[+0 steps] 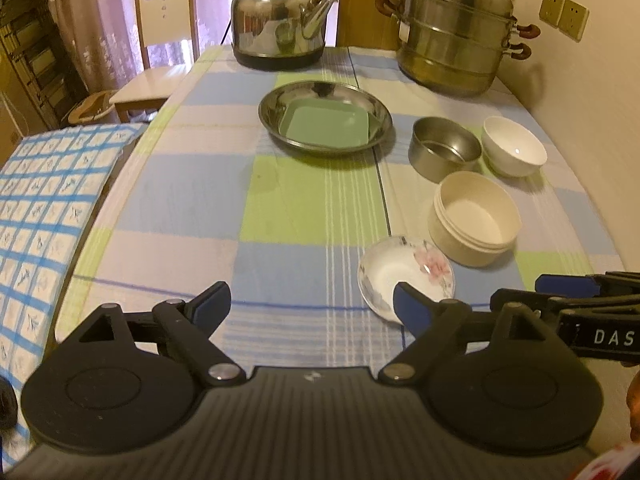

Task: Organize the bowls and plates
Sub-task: 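Move both grippers toward the white floral saucer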

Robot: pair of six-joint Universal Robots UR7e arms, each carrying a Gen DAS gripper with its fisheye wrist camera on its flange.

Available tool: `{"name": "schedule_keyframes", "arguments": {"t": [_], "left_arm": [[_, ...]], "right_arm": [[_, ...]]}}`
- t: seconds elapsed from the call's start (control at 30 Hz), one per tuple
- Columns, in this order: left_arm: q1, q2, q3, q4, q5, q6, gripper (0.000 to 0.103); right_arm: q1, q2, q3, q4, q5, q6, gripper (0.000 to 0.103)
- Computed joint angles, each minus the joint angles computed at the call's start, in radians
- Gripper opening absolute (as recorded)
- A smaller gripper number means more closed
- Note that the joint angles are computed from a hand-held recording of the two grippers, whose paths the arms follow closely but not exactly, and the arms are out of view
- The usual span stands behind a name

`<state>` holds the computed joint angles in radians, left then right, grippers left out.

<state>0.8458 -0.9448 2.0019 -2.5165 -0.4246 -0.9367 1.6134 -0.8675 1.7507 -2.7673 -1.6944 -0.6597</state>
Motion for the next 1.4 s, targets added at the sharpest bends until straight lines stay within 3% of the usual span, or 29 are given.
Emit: {"name": "schedule_keyframes", "arguments": {"t": [0.2,0.53,1.07,1.4], "left_arm": [[-0.010,0.020,-0.019,0.078,-0.023,-0.082,0.088],[-0.012,0.051,-0.049,0.088,-0.047,-0.081,0.088],[0.014,0.095,-0.090,0.013,-0.099,0.036,0.087],[0.060,0.109,-0.090,-0.085,-0.145,0.126,0.085]], "right_arm": [[-0.014,-0.014,0.009,0.001,-0.036,0.026,0.066],[-0.031,-0.029,0.011,0.021,-0.047,0.061,0.066],[-0.042,-0.028,-0.004,0.049,-0.045,0.093,0.066],[-0.035,0.020,-0.054,0.072,-0.116,0.117,0.066]]}}
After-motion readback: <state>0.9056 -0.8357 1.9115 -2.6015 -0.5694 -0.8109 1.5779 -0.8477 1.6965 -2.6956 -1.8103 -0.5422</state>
